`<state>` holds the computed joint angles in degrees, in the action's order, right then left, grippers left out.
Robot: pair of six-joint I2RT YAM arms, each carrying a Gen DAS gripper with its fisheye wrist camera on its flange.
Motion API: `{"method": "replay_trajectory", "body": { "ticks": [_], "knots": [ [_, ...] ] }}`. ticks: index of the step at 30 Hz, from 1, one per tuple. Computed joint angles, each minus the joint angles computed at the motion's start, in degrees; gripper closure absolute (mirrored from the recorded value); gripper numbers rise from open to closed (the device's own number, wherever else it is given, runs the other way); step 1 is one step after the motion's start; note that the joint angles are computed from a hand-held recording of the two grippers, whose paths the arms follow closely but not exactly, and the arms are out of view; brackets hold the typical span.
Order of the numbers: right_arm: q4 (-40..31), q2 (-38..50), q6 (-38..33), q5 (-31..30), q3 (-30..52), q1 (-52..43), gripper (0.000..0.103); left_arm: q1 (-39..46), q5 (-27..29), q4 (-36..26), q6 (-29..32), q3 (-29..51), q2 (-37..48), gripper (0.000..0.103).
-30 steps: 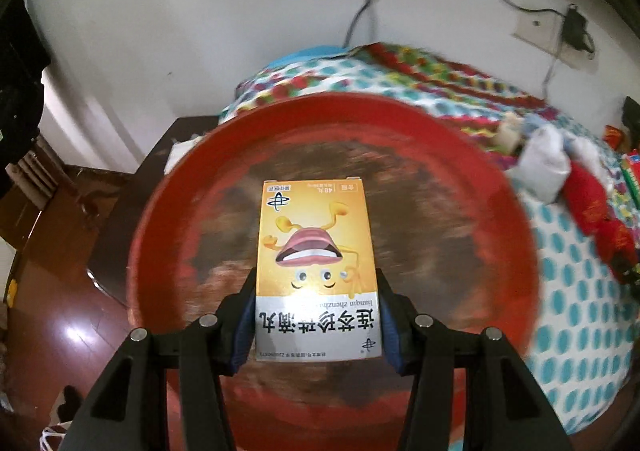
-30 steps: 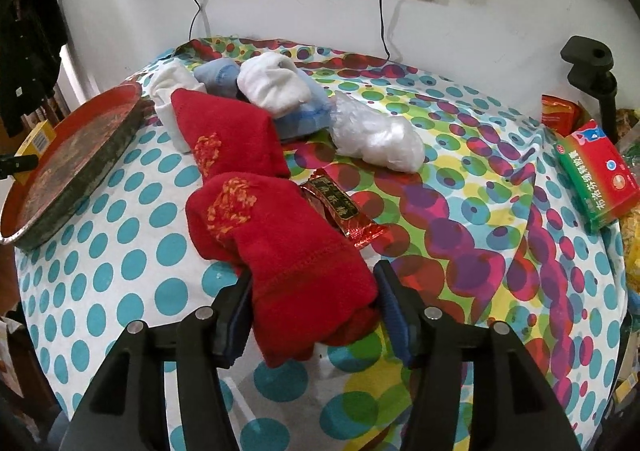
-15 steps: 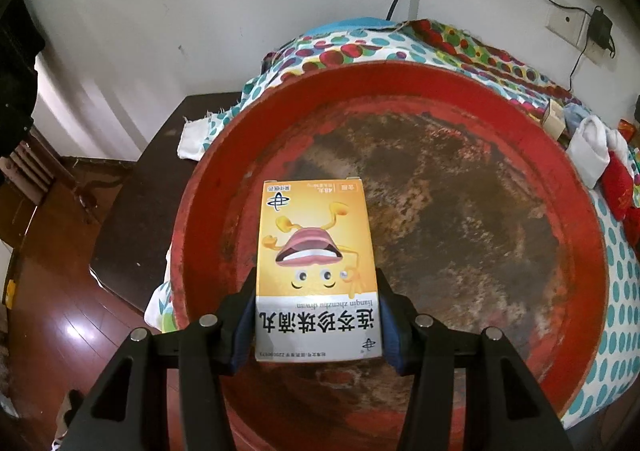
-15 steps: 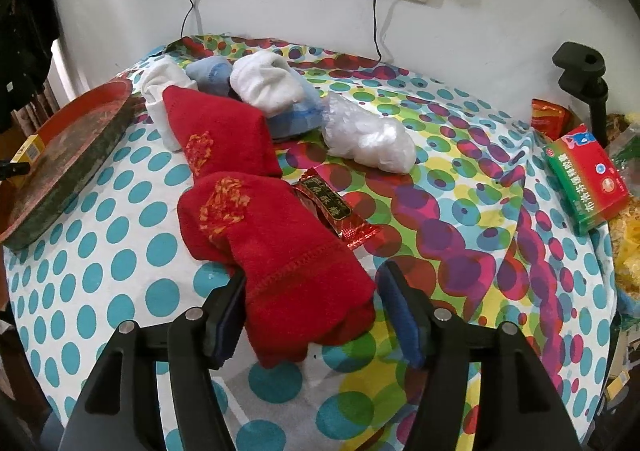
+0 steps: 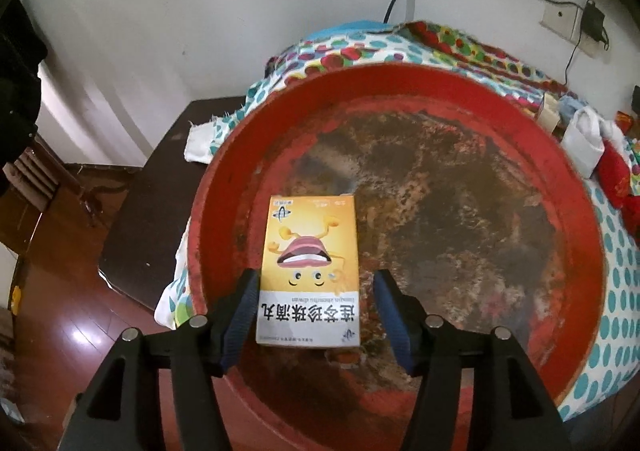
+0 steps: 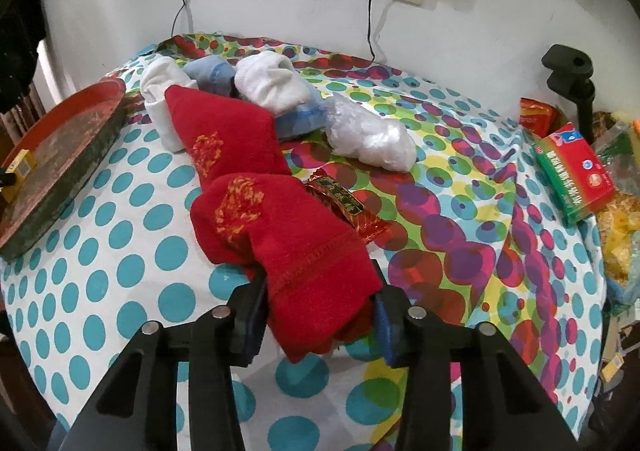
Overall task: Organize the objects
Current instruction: 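Carry the yellow box onto the red tray and open the left tool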
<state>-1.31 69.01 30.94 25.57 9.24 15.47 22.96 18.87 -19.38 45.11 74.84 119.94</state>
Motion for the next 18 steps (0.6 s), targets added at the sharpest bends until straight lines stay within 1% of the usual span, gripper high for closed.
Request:
{"method": "replay_trajectory", "body": {
  "ticks": [4, 6, 11, 14, 18],
  "knots": [
    [-4.16, -0.89, 4.28, 2.25, 1.28, 2.41, 0.066, 0.81, 1.58, 2.29, -2.23, -3.77, -4.06, 0.043],
    [-7.24, -1.68, 6.87, 3.71, 2.25, 4.06, 0.067, 1.01, 1.89, 2.32, -4.03, -4.19, -5.04, 0.043],
    [-13.73, -7.62, 10.49, 4.47, 3.39, 5.5, 0.067, 1.02, 0.76, 4.88, -6.85, -6.55, -6.91, 0.043],
    [-17.03, -11.16, 12.62, 3.68, 4.63, 6.25, 0.067, 0.97, 0.68, 4.38, -6.78, -6.62, -6.56, 0.043],
    [-19.56, -8.71, 16.18, 6.21, 8.56, 11.87, 0.067, 1.07, 0.35, 5.13, -7.0, -7.57, -6.54, 0.043]
  ]
}}
